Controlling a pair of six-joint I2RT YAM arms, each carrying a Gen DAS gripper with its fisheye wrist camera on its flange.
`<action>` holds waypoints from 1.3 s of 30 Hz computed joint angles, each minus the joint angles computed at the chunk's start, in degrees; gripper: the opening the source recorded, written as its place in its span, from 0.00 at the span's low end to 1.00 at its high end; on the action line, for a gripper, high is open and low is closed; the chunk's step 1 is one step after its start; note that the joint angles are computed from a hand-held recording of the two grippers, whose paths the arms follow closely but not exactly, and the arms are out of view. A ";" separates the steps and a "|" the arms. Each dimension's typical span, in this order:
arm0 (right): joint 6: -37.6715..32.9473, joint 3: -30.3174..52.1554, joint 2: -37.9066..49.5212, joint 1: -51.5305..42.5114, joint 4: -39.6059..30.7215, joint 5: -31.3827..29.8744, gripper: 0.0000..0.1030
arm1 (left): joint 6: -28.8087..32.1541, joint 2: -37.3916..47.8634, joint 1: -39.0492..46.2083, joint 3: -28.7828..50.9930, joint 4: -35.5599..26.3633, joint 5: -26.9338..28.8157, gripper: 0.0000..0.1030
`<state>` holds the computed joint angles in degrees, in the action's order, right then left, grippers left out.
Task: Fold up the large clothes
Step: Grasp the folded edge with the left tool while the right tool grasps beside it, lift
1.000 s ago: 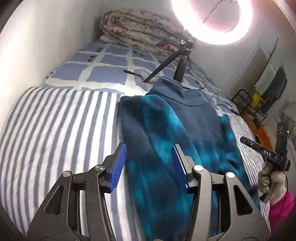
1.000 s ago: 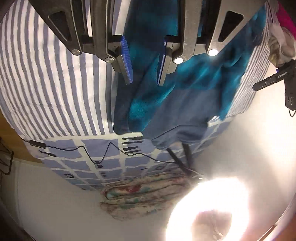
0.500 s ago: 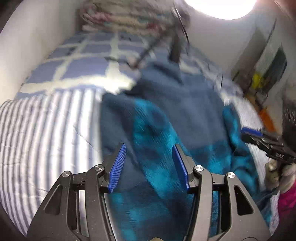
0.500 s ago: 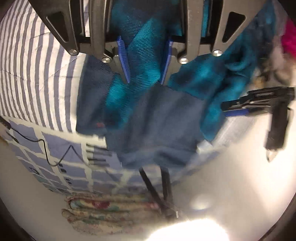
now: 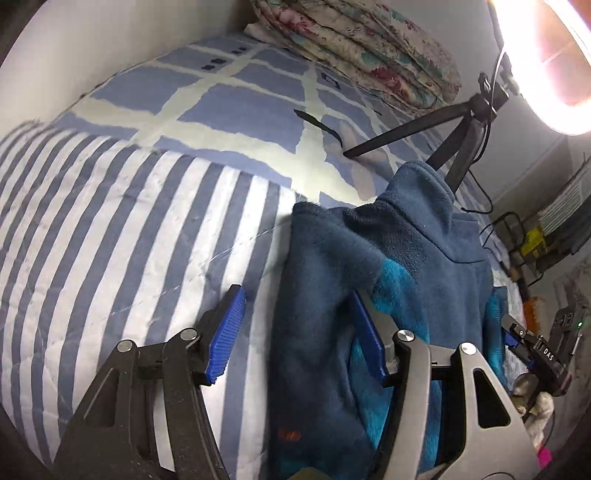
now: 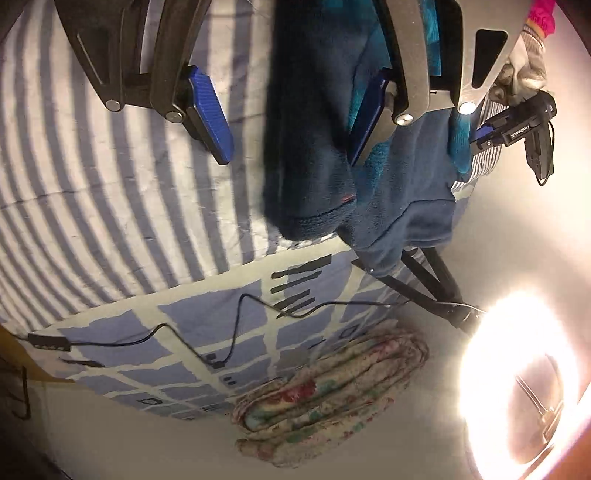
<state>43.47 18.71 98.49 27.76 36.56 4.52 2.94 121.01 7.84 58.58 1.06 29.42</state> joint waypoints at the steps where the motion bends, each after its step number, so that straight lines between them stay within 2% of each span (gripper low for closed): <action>1: -0.23 1.15 1.18 0.14 -0.42 0.12 0.63 | 0.03 -0.39 -0.86 -0.41 0.35 -1.52 0.57; 2: -0.48 2.68 2.05 0.68 -2.06 0.59 0.61 | -0.02 -0.96 -1.49 -0.90 0.76 -2.46 0.54; 3: -0.75 3.38 2.40 0.84 -2.67 0.88 0.53 | 0.05 -1.08 -2.29 -1.19 1.60 -3.42 0.46; 4: -1.16 3.70 2.87 0.59 -2.30 0.29 0.45 | 0.38 -1.00 -3.16 -1.34 2.10 -4.04 0.20; 5: -1.83 4.15 3.44 0.26 -1.77 -1.22 0.24 | 0.67 -1.25 -4.21 -2.15 3.11 -4.91 0.09; 6: -2.02 4.41 2.99 0.80 -2.75 -1.04 0.13 | 0.76 -2.16 -5.14 -3.92 5.39 -6.39 0.08; 8: -3.53 6.85 1.90 3.53 -7.77 2.77 0.06 | 2.16 -4.50 -6.26 -7.17 8.51 -7.63 0.06; 10: -5.89 9.57 -0.09 6.69 -13.71 7.14 0.05 | 2.33 -6.77 -5.36 -8.74 9.04 -5.22 0.05; 14: -7.82 11.41 -6.69 9.90 -21.21 11.51 0.05 | 1.69 -11.05 -1.85 -9.64 6.38 1.30 0.05; 21: -9.01 12.92 -19.35 17.10 -33.72 18.91 0.04 | 7.42 -24.45 0.21 -15.63 0.04 6.95 0.05; 25: -6.63 13.66 -27.13 23.54 -42.55 24.01 0.04 | 12.38 -35.07 2.78 -20.14 -6.75 10.18 0.05; 28: -2.83 15.78 -32.14 31.85 -52.46 30.52 0.04 | 16.82 -44.11 6.81 -23.71 -13.71 13.54 0.05; 32: 6.56 19.53 -33.96 43.76 -64.56 37.82 0.04 | 26.11 -54.65 13.68 -27.50 -25.37 17.03 0.05; 33: 11.02 21.07 -33.54 48.45 -69.10 40.33 0.04 | 28.84 -56.62 15.61 -28.05 -28.58 17.99 0.05; 34: 13.01 21.86 -33.27 50.64 -71.26 41.05 0.04 | 33.12 -58.47 18.57 -28.44 -32.83 19.39 0.05; 36: 21.81 24.49 -30.92 58.21 -79.39 44.16 0.04 | 42.94 -60.45 25.05 -28.63 -41.53 22.32 0.05; 39: 36.84 26.73 -27.11 68.20 -89.87 46.28 0.03 | 62.99 -58.67 37.03 -28.30 -55.39 25.86 0.05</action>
<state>80.31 45.44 71.39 95.97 -53.31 50.80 65.93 62.33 44.87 30.29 -54.33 55.27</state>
